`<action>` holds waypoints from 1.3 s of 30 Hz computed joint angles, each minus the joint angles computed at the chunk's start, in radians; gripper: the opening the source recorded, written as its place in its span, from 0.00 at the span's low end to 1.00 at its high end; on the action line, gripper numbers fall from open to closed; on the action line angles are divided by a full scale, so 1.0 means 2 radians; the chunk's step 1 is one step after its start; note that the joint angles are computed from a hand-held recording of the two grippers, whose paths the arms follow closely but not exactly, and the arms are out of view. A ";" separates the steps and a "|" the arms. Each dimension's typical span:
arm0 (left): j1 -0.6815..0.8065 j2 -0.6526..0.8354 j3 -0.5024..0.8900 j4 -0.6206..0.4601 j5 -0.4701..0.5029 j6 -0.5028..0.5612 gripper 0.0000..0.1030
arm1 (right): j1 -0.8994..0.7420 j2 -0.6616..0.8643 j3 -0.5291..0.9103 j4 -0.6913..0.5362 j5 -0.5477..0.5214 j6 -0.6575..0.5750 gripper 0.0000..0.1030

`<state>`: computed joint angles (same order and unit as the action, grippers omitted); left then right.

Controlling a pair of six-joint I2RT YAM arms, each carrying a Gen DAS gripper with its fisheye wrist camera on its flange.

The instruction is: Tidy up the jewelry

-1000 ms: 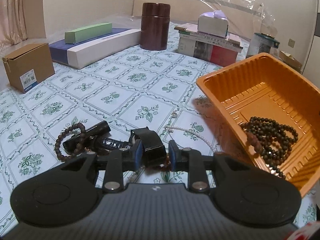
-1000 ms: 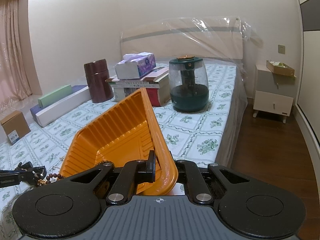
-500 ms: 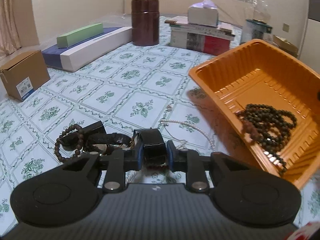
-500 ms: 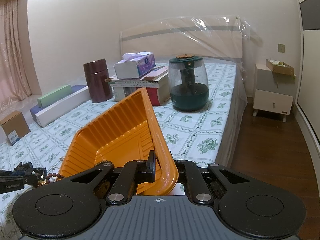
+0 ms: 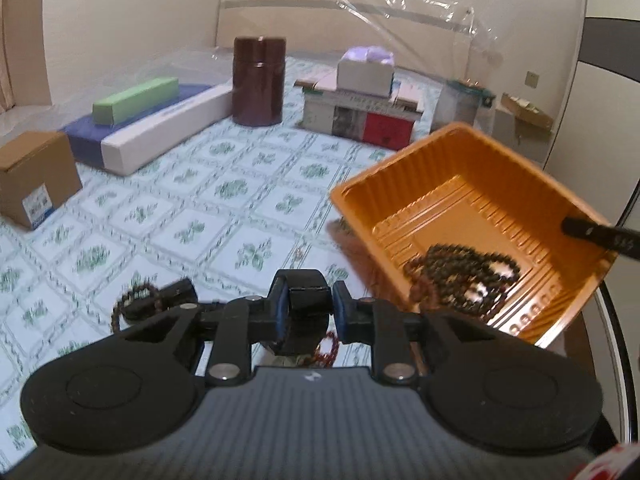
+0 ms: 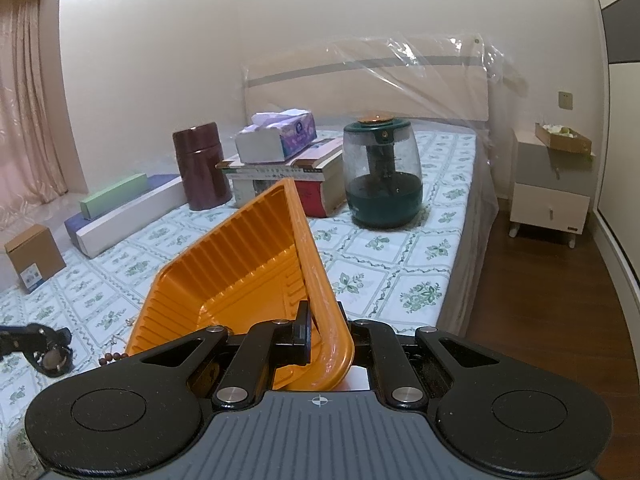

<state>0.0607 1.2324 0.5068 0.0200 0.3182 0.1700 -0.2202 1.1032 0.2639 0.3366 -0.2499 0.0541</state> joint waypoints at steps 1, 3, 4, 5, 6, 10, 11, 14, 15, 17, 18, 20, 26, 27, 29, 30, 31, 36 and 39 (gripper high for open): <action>0.000 -0.004 0.005 -0.007 0.006 -0.002 0.19 | 0.000 0.000 0.000 0.000 0.000 0.000 0.09; -0.002 -0.012 0.014 -0.019 0.016 -0.008 0.19 | -0.001 -0.002 0.000 -0.001 -0.003 -0.001 0.09; -0.006 -0.016 0.018 -0.025 0.018 -0.010 0.19 | -0.003 -0.003 -0.001 -0.002 -0.005 -0.002 0.09; -0.012 -0.020 0.021 -0.028 0.020 -0.012 0.19 | -0.004 -0.003 -0.001 -0.002 -0.006 -0.002 0.09; -0.018 -0.022 0.024 -0.032 0.022 -0.014 0.19 | -0.004 -0.003 -0.001 -0.002 -0.006 -0.001 0.09; -0.051 -0.026 0.035 -0.037 0.036 -0.030 0.19 | -0.004 -0.007 -0.001 -0.006 -0.008 -0.001 0.09; -0.062 -0.026 0.036 -0.035 0.035 -0.034 0.19 | -0.003 -0.008 -0.001 -0.007 -0.008 -0.002 0.09; -0.102 -0.020 0.035 -0.026 0.028 -0.044 0.19 | -0.005 -0.009 -0.001 -0.009 -0.010 -0.002 0.09; -0.113 -0.014 0.035 -0.022 0.028 -0.049 0.19 | -0.006 -0.009 -0.001 -0.009 -0.012 -0.002 0.09; -0.134 -0.001 0.035 -0.013 0.026 -0.059 0.19 | -0.006 -0.009 -0.001 -0.009 -0.012 -0.002 0.09; -0.143 0.004 0.035 -0.008 0.023 -0.063 0.19 | -0.006 -0.008 -0.001 -0.009 -0.012 -0.002 0.09; -0.161 0.017 0.036 0.002 0.019 -0.069 0.19 | -0.006 -0.007 -0.001 -0.009 -0.012 -0.001 0.08; -0.191 0.045 0.044 0.008 0.007 -0.072 0.20 | -0.006 -0.004 -0.001 -0.006 -0.011 0.000 0.08; -0.191 0.041 0.037 0.016 0.008 -0.071 0.21 | -0.006 -0.004 -0.001 -0.006 -0.011 0.000 0.08; -0.183 0.037 0.034 0.017 0.013 -0.069 0.21 | -0.008 -0.002 0.001 -0.009 -0.015 -0.001 0.08; -0.181 0.032 0.032 0.014 0.010 -0.070 0.21 | -0.006 -0.004 -0.002 -0.005 -0.011 0.001 0.08; -0.175 0.027 0.029 0.012 0.010 -0.068 0.21 | -0.007 -0.004 -0.001 -0.006 -0.012 -0.001 0.08; -0.118 -0.013 -0.002 0.001 0.000 -0.051 0.24 | -0.008 -0.005 -0.002 -0.008 -0.014 0.000 0.08; -0.066 -0.032 -0.020 -0.008 -0.003 -0.035 0.26 | -0.006 -0.007 -0.003 -0.007 -0.012 0.001 0.08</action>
<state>-0.0704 1.1679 0.4666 0.0041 0.3118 0.1001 -0.2332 1.0899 0.2578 0.3230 -0.2743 0.0566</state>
